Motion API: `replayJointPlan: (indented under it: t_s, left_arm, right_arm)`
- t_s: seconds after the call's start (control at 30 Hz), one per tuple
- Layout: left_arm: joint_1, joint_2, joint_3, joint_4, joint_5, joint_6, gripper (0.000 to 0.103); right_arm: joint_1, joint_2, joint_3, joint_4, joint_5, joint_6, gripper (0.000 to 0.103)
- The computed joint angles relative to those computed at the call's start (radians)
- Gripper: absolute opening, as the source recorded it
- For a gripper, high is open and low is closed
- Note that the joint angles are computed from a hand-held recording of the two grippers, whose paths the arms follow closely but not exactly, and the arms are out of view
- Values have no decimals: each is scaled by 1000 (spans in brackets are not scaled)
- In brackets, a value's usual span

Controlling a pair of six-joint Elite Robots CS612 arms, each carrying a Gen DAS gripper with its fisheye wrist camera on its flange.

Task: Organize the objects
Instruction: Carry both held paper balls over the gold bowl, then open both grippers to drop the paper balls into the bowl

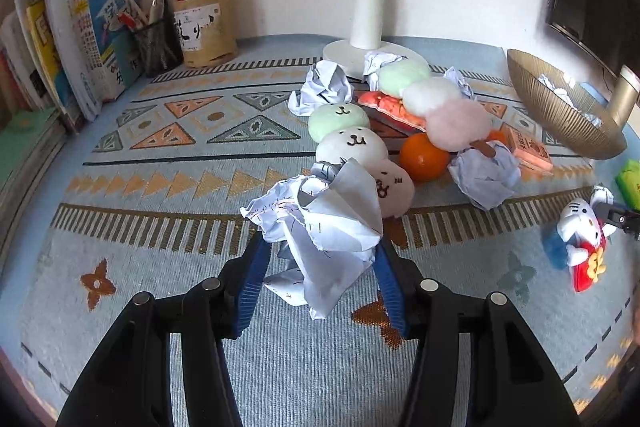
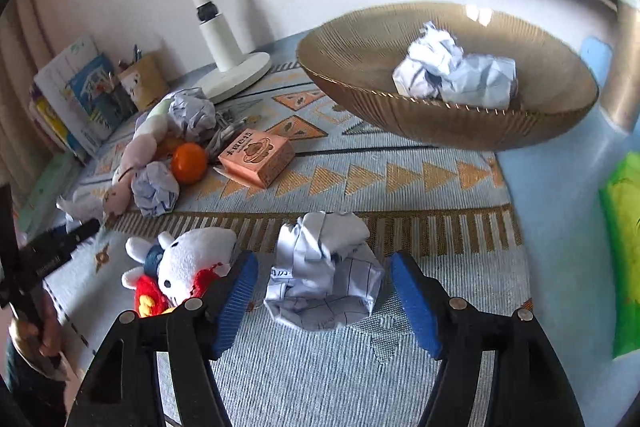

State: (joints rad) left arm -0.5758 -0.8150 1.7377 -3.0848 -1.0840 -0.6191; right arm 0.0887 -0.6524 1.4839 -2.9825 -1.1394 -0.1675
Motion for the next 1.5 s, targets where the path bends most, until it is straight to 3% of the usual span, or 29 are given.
replayJointPlan:
  t_s: [0.1,0.23,0.4,0.57,0.67,0.77,0.87,0.97,1.0,1.07,1.2,1.37,1.43,1.47,1.5]
  left_arm:
    - [3,-1,8,-33,-10,-5,49]
    - [1,1,13,-79,-19,23,49]
    - [-13,-7,9,-115,-54,32,49]
    - [-37,-2,-71,-140,-58,151,49]
    - [-34,22,-161,-142,-119,189,49]
    - [-29,69,-279,-112,-176,213,49]
    - [-30,130,-413,-49,-203,250,49]
    - [-25,195,-543,8,-240,279,49]
    - [-22,219,-587,15,-253,283,49]
    - [-17,254,-647,22,-275,280,49]
    - [-8,319,-758,52,-325,287,49]
    - [-13,372,-839,108,-315,325,51]
    - [-10,377,-841,111,-342,322,57]
    - [-7,379,-842,113,-366,317,67]
    - [-4,379,-842,123,-384,309,90]
  right_arm:
    - [-4,0,-6,35,35,-12,56]
    - [-12,-2,10,-30,47,27,55]
    - [-34,-15,52,-147,138,39,55]
    - [-51,-41,73,-238,153,90,55]
    - [-56,-53,56,-321,105,155,55]
    - [-51,-47,7,-358,-11,240,55]
    - [-43,-23,-78,-306,-142,323,56]
    - [-48,19,-181,-265,-159,381,56]
    - [-44,34,-212,-268,-202,395,56]
    - [-36,61,-262,-265,-260,406,56]
    - [-30,104,-333,-227,-289,403,56]
    - [-19,135,-379,-175,-333,372,56]
    - [-20,140,-386,-162,-325,370,62]
    - [-20,141,-387,-164,-332,374,69]
    - [-19,143,-387,-174,-347,383,82]
